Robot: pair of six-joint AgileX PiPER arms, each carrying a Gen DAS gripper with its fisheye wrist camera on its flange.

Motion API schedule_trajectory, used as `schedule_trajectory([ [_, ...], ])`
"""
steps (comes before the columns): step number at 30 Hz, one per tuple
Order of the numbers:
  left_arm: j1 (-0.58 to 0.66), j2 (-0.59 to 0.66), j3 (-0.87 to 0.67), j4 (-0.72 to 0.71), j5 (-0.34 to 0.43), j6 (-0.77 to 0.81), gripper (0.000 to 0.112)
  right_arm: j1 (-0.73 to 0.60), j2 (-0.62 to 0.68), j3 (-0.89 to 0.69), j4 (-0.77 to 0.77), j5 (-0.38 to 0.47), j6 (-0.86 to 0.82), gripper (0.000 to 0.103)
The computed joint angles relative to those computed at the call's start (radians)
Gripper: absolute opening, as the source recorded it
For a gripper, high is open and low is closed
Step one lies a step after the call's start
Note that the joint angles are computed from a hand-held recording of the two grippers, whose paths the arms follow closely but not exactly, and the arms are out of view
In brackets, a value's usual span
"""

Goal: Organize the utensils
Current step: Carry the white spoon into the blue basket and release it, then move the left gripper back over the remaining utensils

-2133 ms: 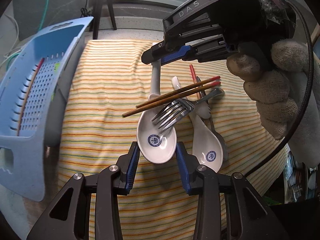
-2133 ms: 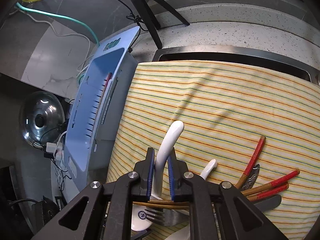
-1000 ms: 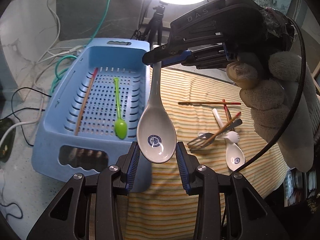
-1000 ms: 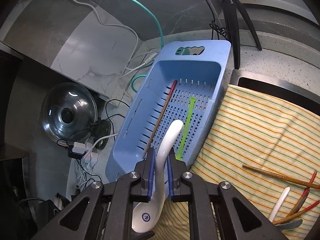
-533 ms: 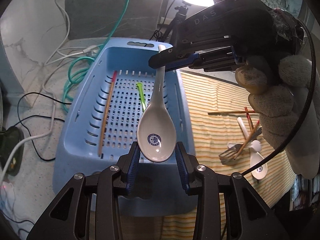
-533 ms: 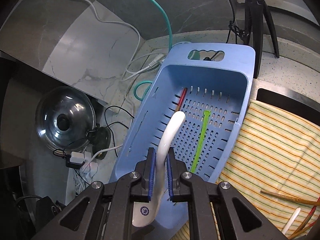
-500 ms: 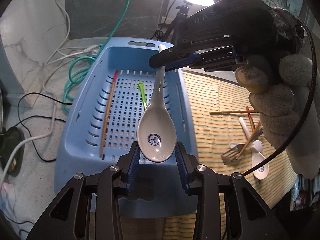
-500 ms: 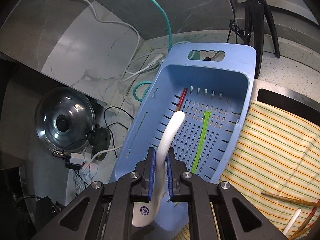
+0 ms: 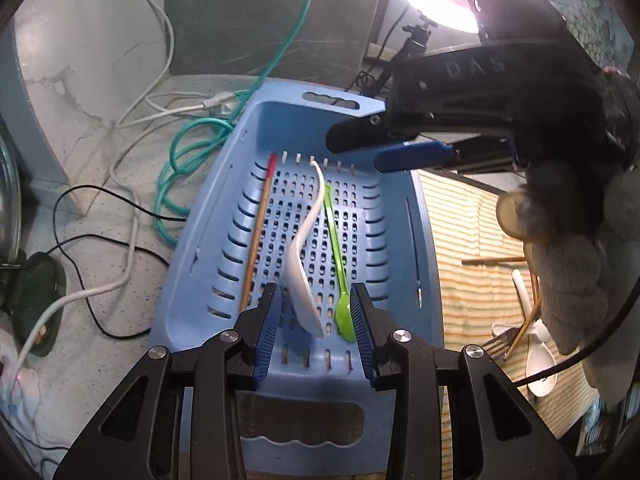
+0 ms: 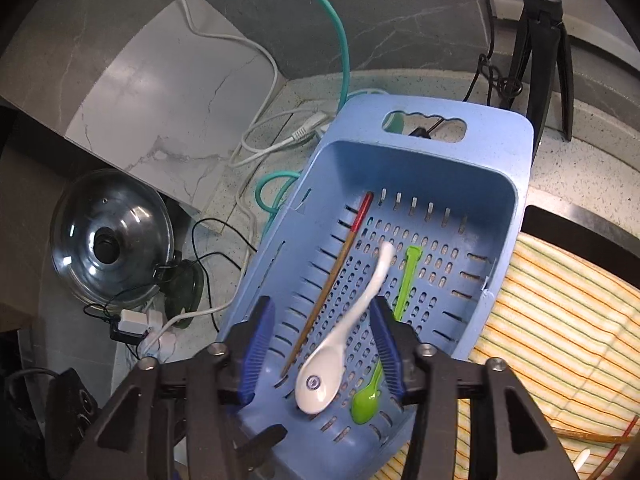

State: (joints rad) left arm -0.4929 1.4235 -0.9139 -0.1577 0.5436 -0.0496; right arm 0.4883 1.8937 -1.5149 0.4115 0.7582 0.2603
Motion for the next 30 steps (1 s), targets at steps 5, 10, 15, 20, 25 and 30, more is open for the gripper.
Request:
schedule_trajectory([
  [5,-0.007,-0.01,-0.004,0.023,0.004,-0.018,0.034,-0.006,-0.028,0.031,-0.01,-0.003,-0.001,0.047],
  [10,-0.023,-0.015,-0.013,0.03,0.014,-0.039,0.034,-0.027,-0.071,0.073,-0.011,-0.003,0.007,0.047],
  [15,-0.069,-0.061,-0.015,0.045,0.028,-0.063,0.034,-0.064,-0.174,0.148,0.0,0.02,-0.014,0.047],
  [20,-0.139,-0.103,-0.013,0.047,0.031,-0.082,0.038,-0.138,-0.376,0.287,-0.023,0.056,-0.046,0.048],
  [25,-0.222,-0.101,-0.023,0.044,0.018,-0.107,0.038,-0.279,-0.569,0.42,0.01,0.13,-0.103,0.049],
  [30,-0.324,-0.071,-0.048,0.073,0.02,-0.156,0.038,-0.493,-0.757,0.553,0.075,0.237,-0.21,0.049],
])
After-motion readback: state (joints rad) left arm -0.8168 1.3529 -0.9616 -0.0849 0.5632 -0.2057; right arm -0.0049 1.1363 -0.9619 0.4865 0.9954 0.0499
